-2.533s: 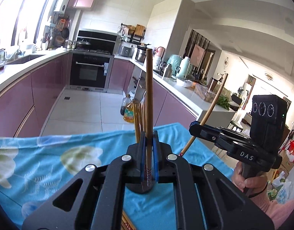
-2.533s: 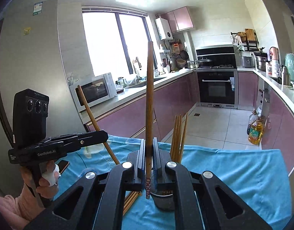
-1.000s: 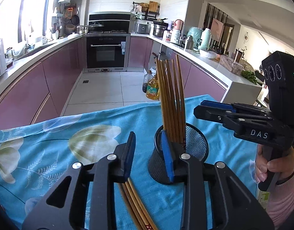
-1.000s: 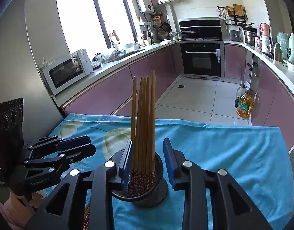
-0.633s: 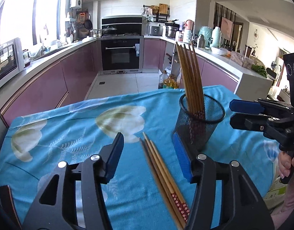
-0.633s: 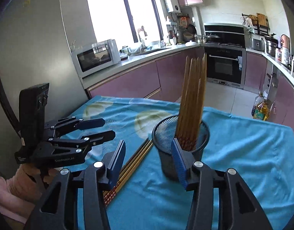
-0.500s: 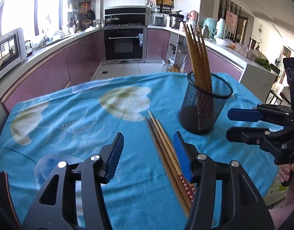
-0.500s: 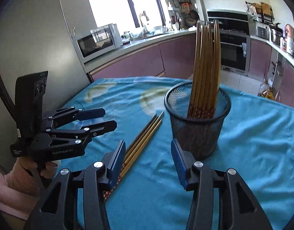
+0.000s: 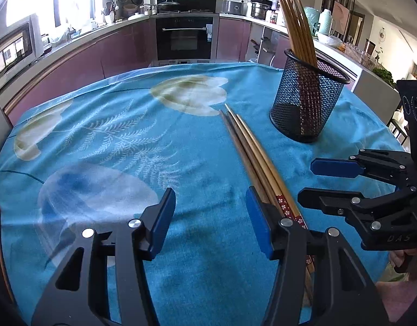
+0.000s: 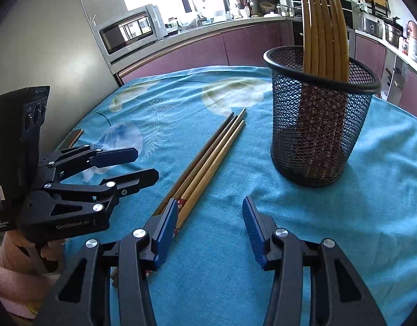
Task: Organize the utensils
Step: 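Move the right tool back to the loose chopsticks and close on one while the left tool grasps another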
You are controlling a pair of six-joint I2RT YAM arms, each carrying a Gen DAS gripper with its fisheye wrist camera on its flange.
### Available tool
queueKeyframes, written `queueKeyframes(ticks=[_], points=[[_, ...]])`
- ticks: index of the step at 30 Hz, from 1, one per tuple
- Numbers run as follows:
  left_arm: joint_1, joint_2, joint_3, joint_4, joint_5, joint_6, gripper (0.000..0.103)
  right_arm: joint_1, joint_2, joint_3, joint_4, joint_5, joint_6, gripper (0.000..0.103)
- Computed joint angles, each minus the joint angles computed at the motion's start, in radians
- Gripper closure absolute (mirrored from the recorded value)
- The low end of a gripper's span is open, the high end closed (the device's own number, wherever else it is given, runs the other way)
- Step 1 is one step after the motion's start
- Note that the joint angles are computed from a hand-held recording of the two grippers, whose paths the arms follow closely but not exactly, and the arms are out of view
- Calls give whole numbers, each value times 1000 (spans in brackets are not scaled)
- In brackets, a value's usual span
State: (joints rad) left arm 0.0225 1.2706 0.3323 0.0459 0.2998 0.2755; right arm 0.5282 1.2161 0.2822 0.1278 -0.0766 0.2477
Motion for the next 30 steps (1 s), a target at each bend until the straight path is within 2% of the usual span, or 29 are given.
queueKeyframes(ticks=[13,30], points=[[10,-6,4,-23,18,8,49,83,60,23,3,131,0,56],[-106,85,66,-3,-28,-35,48,26,7,5,-41,85,-9,62]])
